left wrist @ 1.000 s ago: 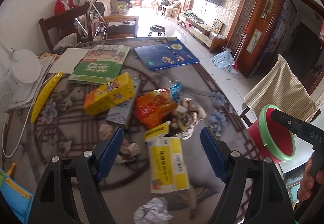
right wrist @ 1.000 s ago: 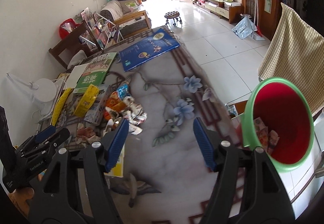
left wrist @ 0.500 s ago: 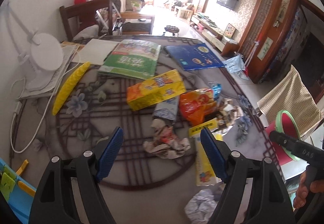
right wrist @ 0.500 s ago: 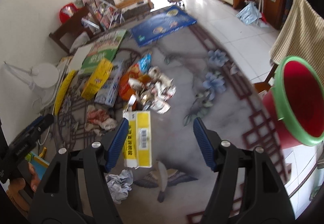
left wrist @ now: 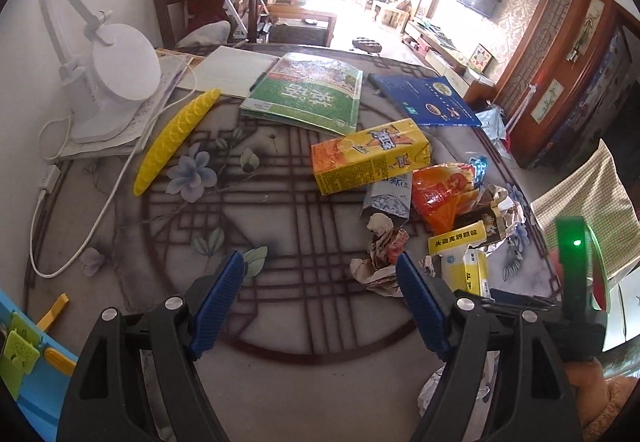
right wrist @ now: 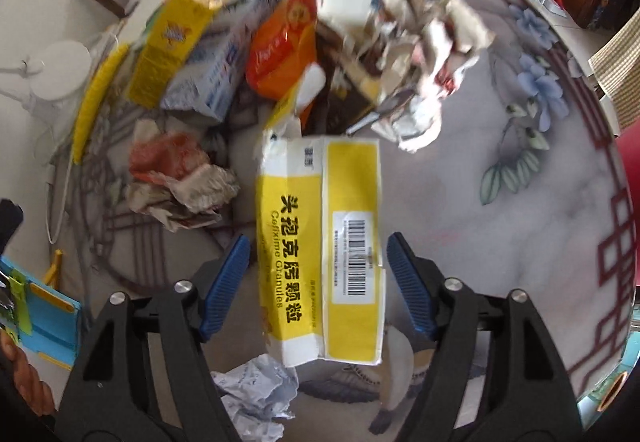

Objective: Collect trash
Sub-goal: 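Move the right tool to the yellow medicine box and grasp it, then lift the yellow box with the right tool while the left tool grasps crumpled paper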

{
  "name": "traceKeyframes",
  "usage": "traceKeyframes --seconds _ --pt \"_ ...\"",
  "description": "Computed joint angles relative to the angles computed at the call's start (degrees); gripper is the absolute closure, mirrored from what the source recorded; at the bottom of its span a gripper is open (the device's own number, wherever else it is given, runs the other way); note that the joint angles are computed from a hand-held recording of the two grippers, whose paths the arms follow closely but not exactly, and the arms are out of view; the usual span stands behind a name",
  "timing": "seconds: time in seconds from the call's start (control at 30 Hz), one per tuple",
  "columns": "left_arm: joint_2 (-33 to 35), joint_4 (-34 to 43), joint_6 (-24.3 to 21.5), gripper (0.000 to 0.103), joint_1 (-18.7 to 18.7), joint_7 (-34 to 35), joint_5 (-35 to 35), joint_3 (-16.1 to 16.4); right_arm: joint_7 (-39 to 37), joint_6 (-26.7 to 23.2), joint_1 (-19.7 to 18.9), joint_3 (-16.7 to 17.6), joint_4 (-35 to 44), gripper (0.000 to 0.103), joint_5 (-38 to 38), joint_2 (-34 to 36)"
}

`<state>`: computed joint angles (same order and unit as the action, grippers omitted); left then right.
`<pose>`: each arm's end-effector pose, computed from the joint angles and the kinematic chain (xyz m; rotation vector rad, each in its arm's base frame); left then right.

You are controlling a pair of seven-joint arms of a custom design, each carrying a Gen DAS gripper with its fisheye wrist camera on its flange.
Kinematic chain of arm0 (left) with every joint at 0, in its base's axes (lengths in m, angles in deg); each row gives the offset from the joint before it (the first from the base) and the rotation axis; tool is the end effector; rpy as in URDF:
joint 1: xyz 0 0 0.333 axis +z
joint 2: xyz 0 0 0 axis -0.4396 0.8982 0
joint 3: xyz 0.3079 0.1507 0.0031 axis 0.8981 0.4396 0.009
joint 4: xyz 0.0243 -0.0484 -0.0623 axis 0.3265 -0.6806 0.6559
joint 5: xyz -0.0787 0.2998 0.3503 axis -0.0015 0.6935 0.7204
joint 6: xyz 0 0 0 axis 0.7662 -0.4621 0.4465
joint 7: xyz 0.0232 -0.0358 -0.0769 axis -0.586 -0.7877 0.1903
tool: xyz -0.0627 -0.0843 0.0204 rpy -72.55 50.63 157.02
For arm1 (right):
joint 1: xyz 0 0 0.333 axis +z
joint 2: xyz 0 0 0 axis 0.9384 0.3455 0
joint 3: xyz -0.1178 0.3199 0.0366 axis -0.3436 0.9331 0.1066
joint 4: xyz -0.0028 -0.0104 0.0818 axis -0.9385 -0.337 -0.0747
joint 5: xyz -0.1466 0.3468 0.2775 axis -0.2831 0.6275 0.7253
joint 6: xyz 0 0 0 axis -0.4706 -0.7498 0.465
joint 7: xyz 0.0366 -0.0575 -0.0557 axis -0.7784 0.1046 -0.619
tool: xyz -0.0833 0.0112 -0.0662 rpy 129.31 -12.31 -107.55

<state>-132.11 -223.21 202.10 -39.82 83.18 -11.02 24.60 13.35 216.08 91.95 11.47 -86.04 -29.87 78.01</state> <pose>0.3667 -0.2121 0.5073 -2.2906 1.2703 -0.6365 0.5188 0.2970 0.4374 -2.3512 1.5036 0.0871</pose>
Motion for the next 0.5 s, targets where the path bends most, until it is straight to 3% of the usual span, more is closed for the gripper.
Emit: traceKeyframes --seconds 0.27,0.5 --pt "11.0 4.0 7.8 0.028 -0.1 5.5 -1.8 2.4 -4.2 1.2 0.1 -1.0 -2.3 0.046 4.7 -4.6" --pt "21.3 9.0 11.1 0.030 0.2 9.4 -3.6 2.7 -3.7 3.3 -1.3 -1.9 -5.1 0.044 5.5 -11.2"
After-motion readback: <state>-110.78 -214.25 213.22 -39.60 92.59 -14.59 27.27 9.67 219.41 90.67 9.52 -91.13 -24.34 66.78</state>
